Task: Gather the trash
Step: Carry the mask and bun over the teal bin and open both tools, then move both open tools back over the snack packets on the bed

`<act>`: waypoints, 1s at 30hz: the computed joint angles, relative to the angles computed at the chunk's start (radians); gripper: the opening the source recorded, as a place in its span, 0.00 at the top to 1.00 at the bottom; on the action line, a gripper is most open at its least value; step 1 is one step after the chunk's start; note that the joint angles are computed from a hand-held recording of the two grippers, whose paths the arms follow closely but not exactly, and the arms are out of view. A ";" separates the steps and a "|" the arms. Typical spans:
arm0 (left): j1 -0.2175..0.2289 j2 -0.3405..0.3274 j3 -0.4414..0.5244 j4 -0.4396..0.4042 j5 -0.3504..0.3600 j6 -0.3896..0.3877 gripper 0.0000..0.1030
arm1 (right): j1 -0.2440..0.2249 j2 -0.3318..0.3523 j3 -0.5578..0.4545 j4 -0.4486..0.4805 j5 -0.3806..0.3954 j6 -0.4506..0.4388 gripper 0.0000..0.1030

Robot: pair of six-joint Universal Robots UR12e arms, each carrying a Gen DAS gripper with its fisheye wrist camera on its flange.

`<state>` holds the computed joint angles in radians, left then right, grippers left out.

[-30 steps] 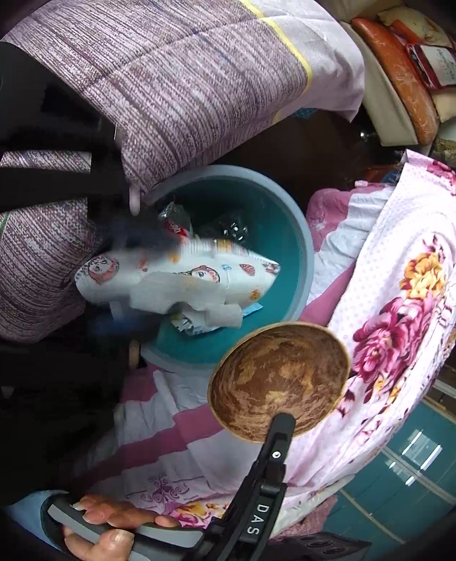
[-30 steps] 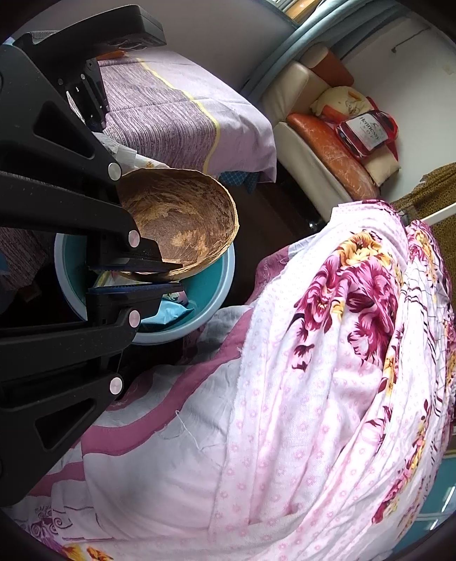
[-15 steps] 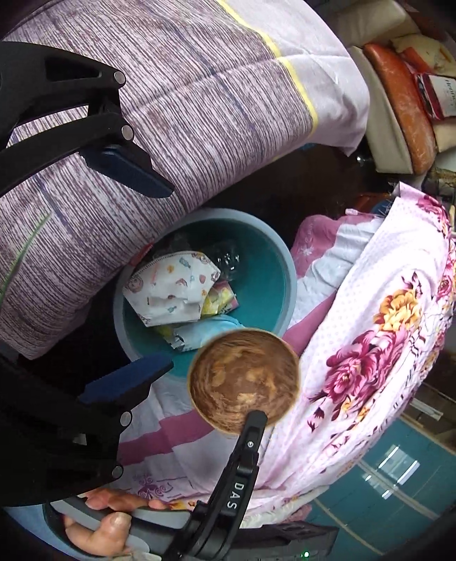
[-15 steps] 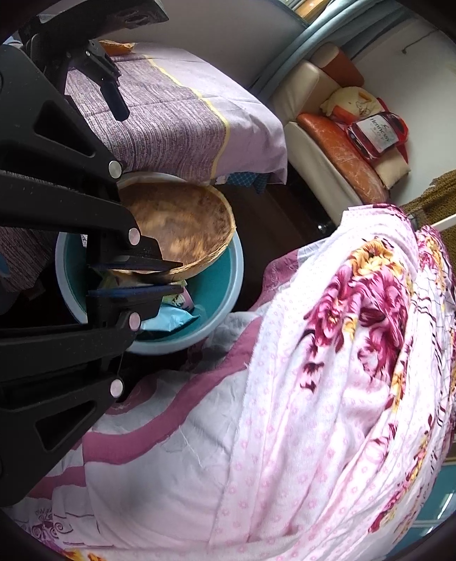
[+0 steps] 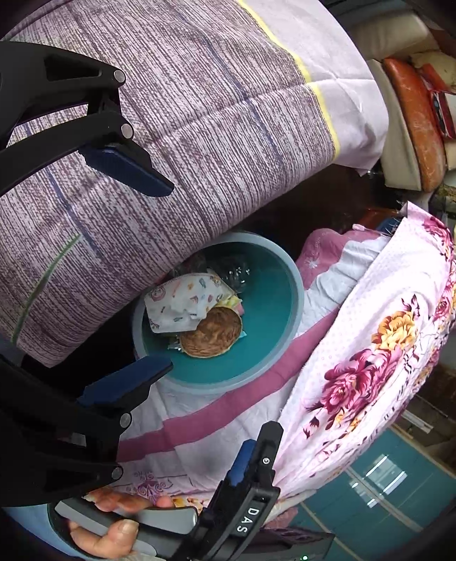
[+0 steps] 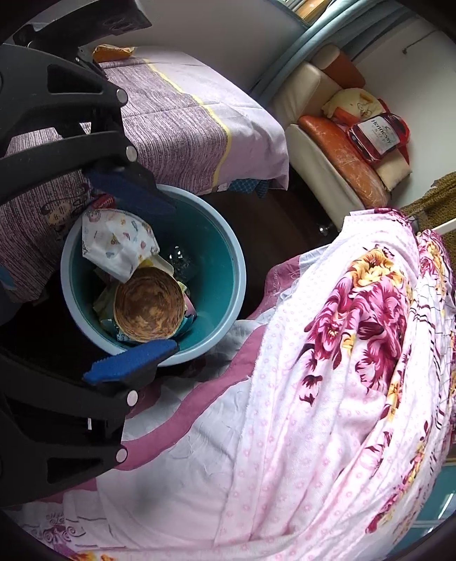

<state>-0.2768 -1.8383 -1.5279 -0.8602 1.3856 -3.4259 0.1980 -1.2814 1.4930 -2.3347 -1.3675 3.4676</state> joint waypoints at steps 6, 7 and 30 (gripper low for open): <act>0.009 0.029 -0.032 0.024 -0.002 -0.010 0.11 | 0.015 0.001 -0.023 0.039 -0.004 -0.027 0.27; 0.011 0.034 -0.037 0.027 -0.003 -0.011 0.11 | 0.017 0.001 -0.025 0.043 -0.004 -0.030 0.26; 0.122 0.246 -0.260 0.082 0.025 -0.075 0.10 | 0.163 0.041 -0.149 0.223 -0.031 -0.155 0.22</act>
<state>-0.1547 -1.5919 -1.7878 -0.7781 1.4102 -3.5009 0.3606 -1.2406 1.3443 -2.1119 -1.3985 3.3128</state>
